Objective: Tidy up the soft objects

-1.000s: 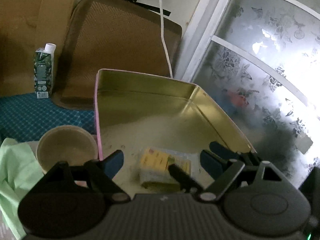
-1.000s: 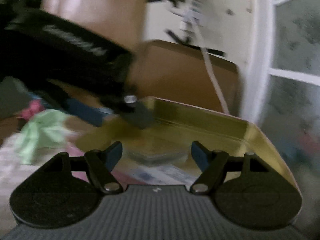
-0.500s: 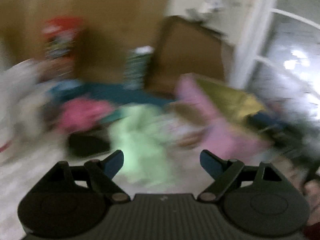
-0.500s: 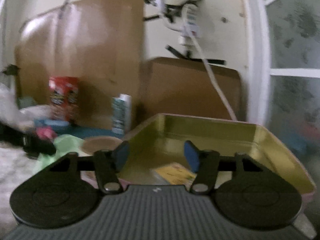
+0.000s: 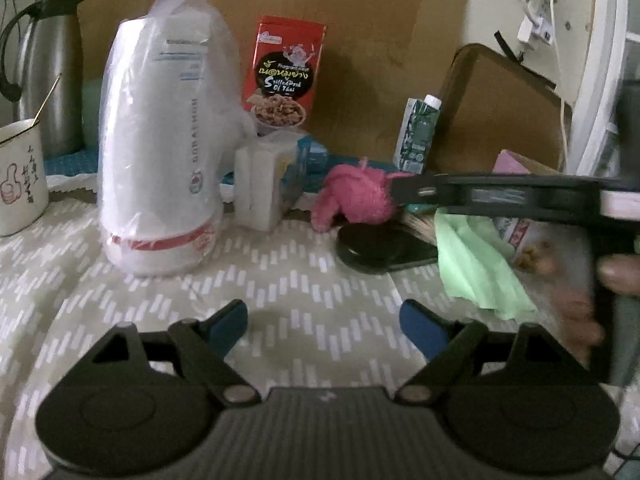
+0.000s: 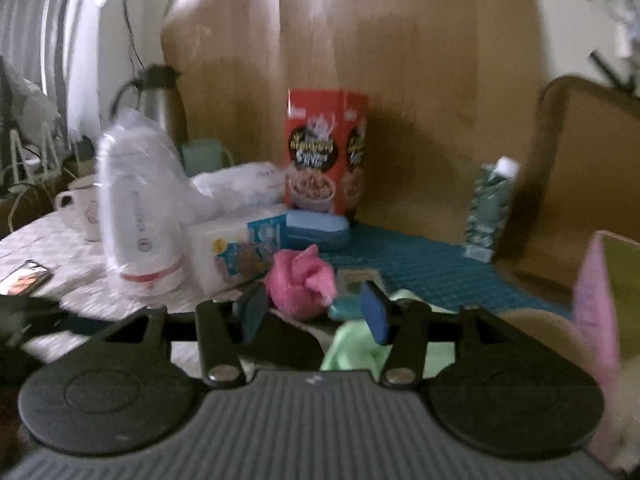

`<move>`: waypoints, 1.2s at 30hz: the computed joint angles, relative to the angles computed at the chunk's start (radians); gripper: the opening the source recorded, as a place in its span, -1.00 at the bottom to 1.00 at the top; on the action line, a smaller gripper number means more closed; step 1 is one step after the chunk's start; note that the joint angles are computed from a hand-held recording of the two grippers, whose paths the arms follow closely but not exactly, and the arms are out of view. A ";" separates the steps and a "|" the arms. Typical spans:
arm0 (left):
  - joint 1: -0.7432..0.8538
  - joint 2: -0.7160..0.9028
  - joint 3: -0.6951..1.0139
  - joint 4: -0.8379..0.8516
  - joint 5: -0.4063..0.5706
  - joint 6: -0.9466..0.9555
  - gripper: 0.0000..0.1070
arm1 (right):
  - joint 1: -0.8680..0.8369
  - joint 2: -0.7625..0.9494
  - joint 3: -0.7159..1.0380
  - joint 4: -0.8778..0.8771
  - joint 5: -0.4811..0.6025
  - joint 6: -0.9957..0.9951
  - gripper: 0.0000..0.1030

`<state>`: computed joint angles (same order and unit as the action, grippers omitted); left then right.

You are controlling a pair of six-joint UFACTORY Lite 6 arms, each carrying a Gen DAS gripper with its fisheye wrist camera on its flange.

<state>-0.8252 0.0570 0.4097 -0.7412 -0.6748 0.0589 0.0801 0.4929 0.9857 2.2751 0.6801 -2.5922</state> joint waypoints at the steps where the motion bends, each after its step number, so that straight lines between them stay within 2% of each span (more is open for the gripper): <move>1: 0.013 -0.014 -0.017 0.039 -0.006 -0.044 0.61 | 0.015 0.042 0.062 -0.050 -0.030 0.081 0.23; 3: 0.041 -0.024 -0.051 0.125 -0.036 -0.150 0.62 | 0.046 0.105 0.142 -0.085 -0.078 0.158 0.22; 4: 0.063 -0.036 -0.070 0.178 -0.049 -0.208 0.64 | 0.062 0.123 0.164 -0.079 -0.091 0.146 0.11; 5: 0.087 -0.050 -0.093 0.232 -0.067 -0.270 0.64 | 0.078 0.128 0.177 -0.095 -0.115 0.149 -0.43; 8: 0.167 -0.084 -0.151 0.386 -0.112 -0.437 0.65 | 0.114 0.074 0.125 -0.002 -0.126 0.044 -0.52; 11: 0.249 -0.091 -0.181 0.523 -0.146 -0.577 0.69 | 0.113 -0.059 -0.019 0.156 -0.039 -0.129 -0.53; 13: 0.294 -0.086 -0.197 0.606 -0.176 -0.650 0.69 | 0.082 -0.158 -0.111 0.143 0.017 -0.107 -0.53; 16: 0.324 -0.090 -0.212 0.660 -0.197 -0.693 0.69 | 0.009 -0.310 -0.254 0.011 0.089 -0.001 -0.52; 20: 0.351 -0.096 -0.221 0.717 -0.209 -0.729 0.75 | -0.095 -0.450 -0.420 -0.209 0.126 0.182 -0.52; 23: 0.357 -0.090 -0.219 0.733 -0.214 -0.738 0.75 | -0.176 -0.461 -0.483 -0.399 0.203 0.346 -0.52; 25: 0.358 -0.090 -0.222 0.744 -0.220 -0.741 0.76 | -0.202 -0.453 -0.513 -0.467 0.255 0.404 -0.52; 27: 0.360 -0.099 -0.229 0.754 -0.222 -0.742 0.79 | -0.206 -0.426 -0.524 -0.511 0.293 0.442 -0.52; 30: 0.363 -0.101 -0.233 0.771 -0.234 -0.740 0.82 | -0.148 -0.396 -0.532 -0.477 0.283 0.417 -0.51; 33: 0.359 -0.100 -0.223 0.783 -0.225 -0.728 0.82 | -0.128 -0.383 -0.526 -0.440 0.278 0.403 -0.43; 34: 0.355 -0.101 -0.222 0.779 -0.223 -0.722 0.82 | -0.127 -0.385 -0.528 -0.423 0.269 0.392 -0.29; 35: 0.352 -0.099 -0.221 0.776 -0.224 -0.718 0.82 | -0.110 -0.400 -0.540 -0.374 0.242 0.364 -0.06; 36: 0.350 -0.097 -0.220 0.778 -0.226 -0.719 0.82 | -0.110 -0.411 -0.553 -0.338 0.226 0.330 0.04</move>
<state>-0.4749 -0.0401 0.1897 0.0365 -0.9009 -0.6597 -0.0302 0.0819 0.4327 1.9370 0.9063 -2.2618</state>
